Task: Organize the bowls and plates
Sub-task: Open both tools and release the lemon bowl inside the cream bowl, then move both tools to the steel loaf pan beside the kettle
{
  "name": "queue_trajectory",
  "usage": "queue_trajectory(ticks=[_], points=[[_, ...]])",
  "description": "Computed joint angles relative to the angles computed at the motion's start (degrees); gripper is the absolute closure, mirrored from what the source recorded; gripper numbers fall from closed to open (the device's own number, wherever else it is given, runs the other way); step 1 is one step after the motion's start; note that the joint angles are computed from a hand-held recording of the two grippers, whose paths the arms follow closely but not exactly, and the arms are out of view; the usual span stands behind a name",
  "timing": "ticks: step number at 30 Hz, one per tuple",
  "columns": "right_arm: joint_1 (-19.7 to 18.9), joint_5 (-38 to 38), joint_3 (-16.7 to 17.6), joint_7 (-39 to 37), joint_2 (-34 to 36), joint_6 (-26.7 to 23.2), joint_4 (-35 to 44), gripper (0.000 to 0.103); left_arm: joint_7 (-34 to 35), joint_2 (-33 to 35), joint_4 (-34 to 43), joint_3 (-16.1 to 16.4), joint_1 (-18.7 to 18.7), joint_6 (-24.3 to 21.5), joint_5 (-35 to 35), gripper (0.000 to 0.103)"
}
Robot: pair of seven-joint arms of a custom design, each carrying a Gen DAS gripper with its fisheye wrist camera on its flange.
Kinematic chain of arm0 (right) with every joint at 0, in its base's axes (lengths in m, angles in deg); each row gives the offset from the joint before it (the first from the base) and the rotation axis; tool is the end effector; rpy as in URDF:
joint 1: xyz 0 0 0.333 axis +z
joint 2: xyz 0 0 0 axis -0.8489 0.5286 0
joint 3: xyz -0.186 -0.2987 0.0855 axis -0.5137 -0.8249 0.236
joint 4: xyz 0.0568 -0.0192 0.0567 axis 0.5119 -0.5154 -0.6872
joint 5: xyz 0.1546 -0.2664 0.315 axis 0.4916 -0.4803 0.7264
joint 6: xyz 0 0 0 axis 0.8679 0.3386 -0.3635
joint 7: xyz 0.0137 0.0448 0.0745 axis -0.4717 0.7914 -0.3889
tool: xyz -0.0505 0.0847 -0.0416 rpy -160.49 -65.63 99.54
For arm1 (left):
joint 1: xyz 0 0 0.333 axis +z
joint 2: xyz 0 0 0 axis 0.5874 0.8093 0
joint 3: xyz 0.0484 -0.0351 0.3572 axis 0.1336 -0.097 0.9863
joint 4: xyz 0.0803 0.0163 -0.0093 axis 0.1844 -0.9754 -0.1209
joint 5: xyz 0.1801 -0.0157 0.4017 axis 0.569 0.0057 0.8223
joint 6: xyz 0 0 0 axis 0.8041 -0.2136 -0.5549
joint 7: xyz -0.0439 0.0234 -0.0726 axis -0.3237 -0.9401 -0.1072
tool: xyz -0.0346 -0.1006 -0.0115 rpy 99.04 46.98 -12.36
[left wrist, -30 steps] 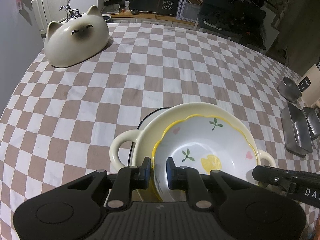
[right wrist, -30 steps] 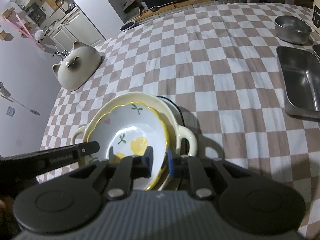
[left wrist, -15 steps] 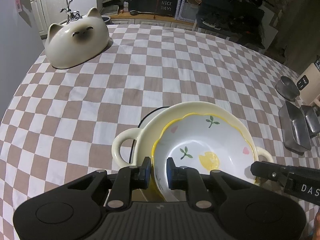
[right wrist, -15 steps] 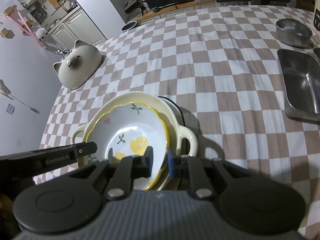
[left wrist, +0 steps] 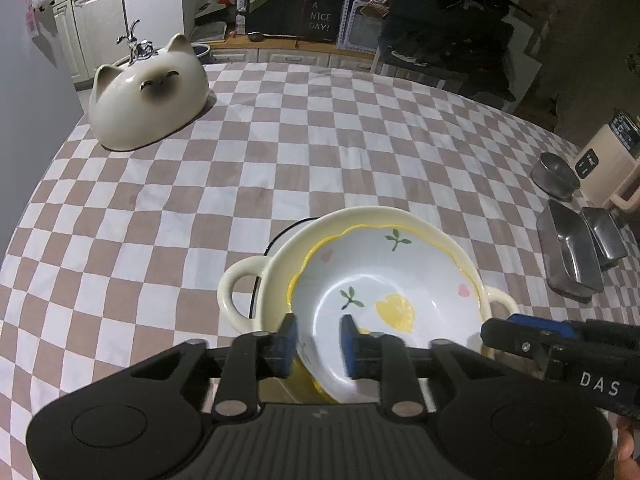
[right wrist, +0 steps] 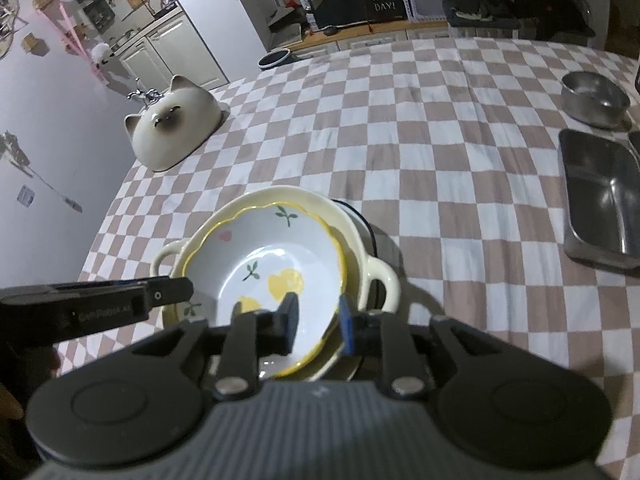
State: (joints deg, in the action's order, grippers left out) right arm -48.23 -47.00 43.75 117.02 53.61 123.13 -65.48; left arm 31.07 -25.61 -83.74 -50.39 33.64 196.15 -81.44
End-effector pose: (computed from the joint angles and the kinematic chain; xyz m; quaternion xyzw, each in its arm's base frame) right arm 0.4932 0.0690 0.5585 -0.5975 0.7388 -0.1048 0.2936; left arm 0.5403 -0.0704 0.6928 -0.5674 0.7797 -0.2454 0.0997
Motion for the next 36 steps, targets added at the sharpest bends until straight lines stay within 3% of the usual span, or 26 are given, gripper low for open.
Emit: queue_trajectory(ticks=[5,7,10,15,25,31,34,36], points=[[-0.79,-2.04,0.36,-0.28,-1.96,1.24,-1.54,0.042,-0.11,-1.54,-1.24,-0.05,-0.13,1.78,0.24,0.038],[-1.15,-2.95,0.39,-0.78,-2.98,2.15,-2.35,0.028,-0.27,-2.28,-2.02,0.00,-0.31,3.10,-0.05,0.014],[-2.79,-4.99,0.96,0.15,-4.47,4.11,-3.70,0.010,-0.16,-3.28,-3.22,0.15,-0.90,5.61,-1.03,0.001],[-7.75,-8.45,2.84,7.43,-6.75,6.83,-6.10,0.000,-0.35,-3.20,-3.36,-0.39,-2.24,7.59,-1.81,0.000],[-21.24,-17.88,8.85,34.81,-9.74,8.70,-9.53,0.000,8.19,0.31,-3.02,-2.25,-8.23,16.03,-5.43,0.000],[-24.53,-18.57,7.50,51.28,-9.26,4.83,-9.64,0.000,16.57,7.36,1.95,-4.98,-11.60,21.67,-7.29,0.000],[-25.73,-18.91,6.87,58.99,-8.99,2.33,-9.45,0.000,20.26,12.06,7.17,-6.72,-12.70,20.04,-8.57,0.006],[-25.69,-19.05,5.55,62.33,-8.86,4.01,-10.31,0.002,22.44,15.25,10.73,-8.32,-13.17,19.03,-7.83,0.011]])
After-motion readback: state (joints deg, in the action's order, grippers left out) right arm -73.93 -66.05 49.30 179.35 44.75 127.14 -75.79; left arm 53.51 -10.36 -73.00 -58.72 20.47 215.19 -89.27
